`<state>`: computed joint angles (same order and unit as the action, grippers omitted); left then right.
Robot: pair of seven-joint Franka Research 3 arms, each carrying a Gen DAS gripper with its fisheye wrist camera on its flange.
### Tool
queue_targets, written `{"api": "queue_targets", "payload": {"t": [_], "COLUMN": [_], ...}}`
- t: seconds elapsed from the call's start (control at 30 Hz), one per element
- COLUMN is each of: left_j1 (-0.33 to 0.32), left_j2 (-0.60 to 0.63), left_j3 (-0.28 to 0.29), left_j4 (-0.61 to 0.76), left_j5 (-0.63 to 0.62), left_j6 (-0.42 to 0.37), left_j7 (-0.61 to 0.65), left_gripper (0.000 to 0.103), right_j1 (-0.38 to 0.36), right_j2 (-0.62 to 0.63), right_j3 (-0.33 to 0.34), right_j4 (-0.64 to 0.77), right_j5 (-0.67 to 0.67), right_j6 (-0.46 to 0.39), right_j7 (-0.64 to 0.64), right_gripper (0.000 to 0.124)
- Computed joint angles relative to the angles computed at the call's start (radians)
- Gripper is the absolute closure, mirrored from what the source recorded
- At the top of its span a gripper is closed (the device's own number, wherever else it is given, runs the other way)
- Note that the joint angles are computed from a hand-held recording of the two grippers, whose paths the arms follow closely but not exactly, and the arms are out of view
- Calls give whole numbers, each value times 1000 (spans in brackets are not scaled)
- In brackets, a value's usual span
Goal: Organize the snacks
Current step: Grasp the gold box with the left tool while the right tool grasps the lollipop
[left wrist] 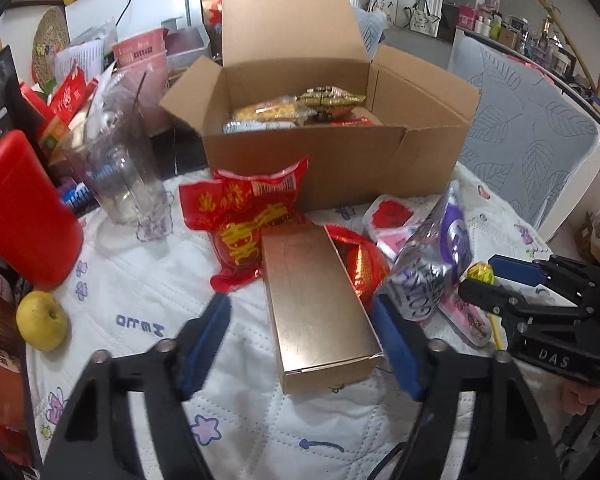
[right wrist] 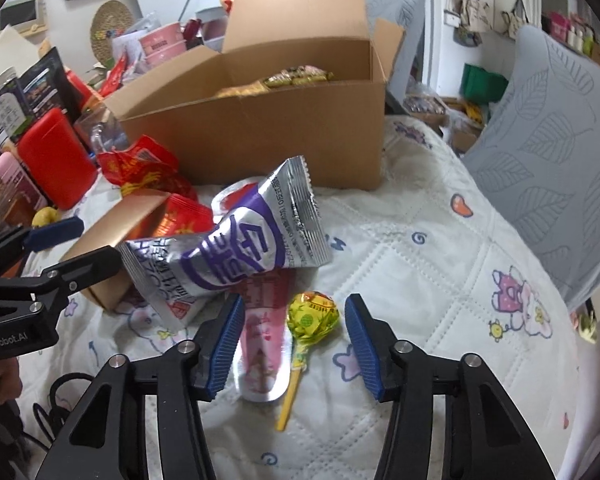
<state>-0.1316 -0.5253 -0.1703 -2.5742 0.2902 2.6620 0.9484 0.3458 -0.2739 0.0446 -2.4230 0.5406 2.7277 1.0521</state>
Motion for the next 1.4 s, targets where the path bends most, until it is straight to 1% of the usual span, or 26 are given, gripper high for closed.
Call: {"api": "queue_targets", "payload": {"t": [0.03,0.07,0.1,0.13,0.2,0.23,0.4,0.57,0.73,0.87,1.03,1.23,1.4], "left_j1": [-9,-16,-20,-15,-9,-5,-15,-33,-63,-97,-108,-126,-122], "left_j2": [3,5,7,7,-4,-13,-64,-137,-209,-252,-250,-206,-167], "left_j3": [9,16,20,14,7,2,9,6,0,0,-14,6,15], "left_j4": [-3,-7,-8,-8,-16,-21,-43,-70,-96,-118,-134,-133,-131], "left_j5": [-9,-19,-26,-24,-18,-14,-25,-35,-53,-71,-71,-89,-97], "left_j6": [4,10,11,7,17,16,-4,-38,-83,-119,-130,-135,-112], "left_j7": [10,17,23,18,10,4,2,-3,-11,-11,-18,-1,18], "left_gripper": [40,48,55,55,58,59,59,59,59,59,59,59,57], "right_j1": [-4,-4,-4,-9,-17,-19,2,24,42,51,52,48,45], "right_j2": [7,15,21,27,24,23,-13,-87,-159,-204,-222,-223,-220], "right_j3": [0,-3,-5,-2,4,2,-23,-38,-39,-40,-35,-34,-32], "right_j4": [7,14,19,23,20,21,0,-42,-93,-126,-147,-159,-162], "right_j5": [-4,1,5,-1,-12,-13,70,135,158,158,146,127,114], "right_j6": [-14,-25,-35,-36,-26,-30,-37,-52,-59,-67,-72,-79,-81], "right_j7": [14,14,14,23,37,41,-14,-74,-108,-113,-100,-81,-66], "right_gripper": [75,76,81,83,98,98,98,98,98,98,98,98,98]}}
